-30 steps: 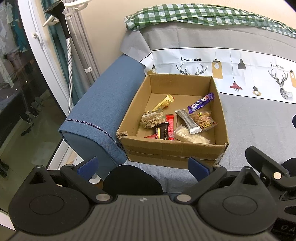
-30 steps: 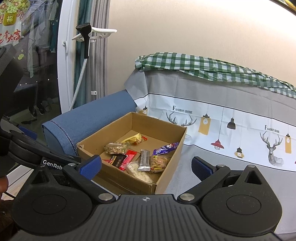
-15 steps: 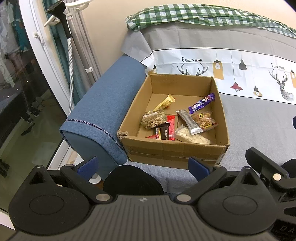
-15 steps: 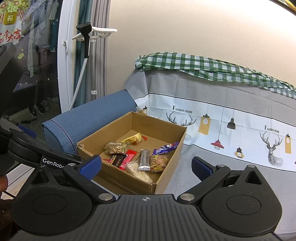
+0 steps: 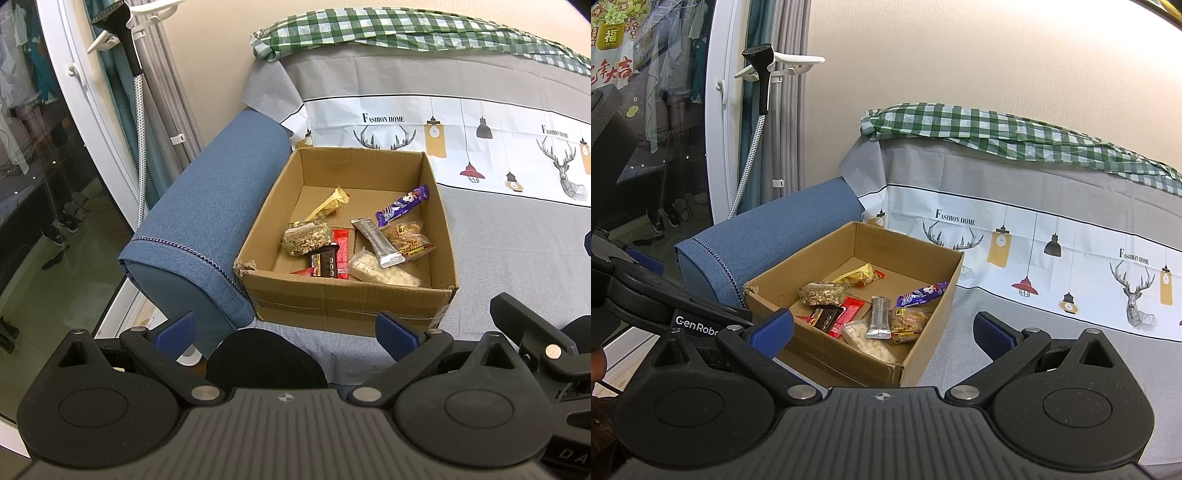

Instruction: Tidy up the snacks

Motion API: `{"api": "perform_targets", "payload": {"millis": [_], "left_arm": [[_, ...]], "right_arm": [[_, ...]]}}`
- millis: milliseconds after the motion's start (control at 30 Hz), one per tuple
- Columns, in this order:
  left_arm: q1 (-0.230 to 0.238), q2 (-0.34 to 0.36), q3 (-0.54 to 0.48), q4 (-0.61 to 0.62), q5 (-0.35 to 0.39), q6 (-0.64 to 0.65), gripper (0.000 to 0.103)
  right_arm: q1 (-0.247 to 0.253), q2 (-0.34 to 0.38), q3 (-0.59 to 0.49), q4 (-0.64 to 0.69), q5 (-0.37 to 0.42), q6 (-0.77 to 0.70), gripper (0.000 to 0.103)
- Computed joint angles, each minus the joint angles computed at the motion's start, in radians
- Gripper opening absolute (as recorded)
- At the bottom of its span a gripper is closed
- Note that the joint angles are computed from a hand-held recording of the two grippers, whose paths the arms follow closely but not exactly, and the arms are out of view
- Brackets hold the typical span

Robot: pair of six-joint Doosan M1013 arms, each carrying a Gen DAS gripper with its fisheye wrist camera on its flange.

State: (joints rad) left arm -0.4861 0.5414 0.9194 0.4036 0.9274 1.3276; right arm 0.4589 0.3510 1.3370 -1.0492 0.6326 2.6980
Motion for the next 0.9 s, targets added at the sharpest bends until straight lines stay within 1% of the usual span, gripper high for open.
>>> {"api": "perform_targets", "payload": {"millis": [700, 900], "left_arm": [[-0.001, -0.002, 0.005, 0.003, -0.001, 0.001, 0.103], [-0.002, 0.002, 0.002, 0.007, 0.01, 0.006, 0.103]], "right_arm": [[-0.001, -0.001, 0.0, 0.002, -0.001, -0.002, 0.102], [0.0, 0.001, -0.001, 0.007, -0.002, -0.004, 0.102]]}}
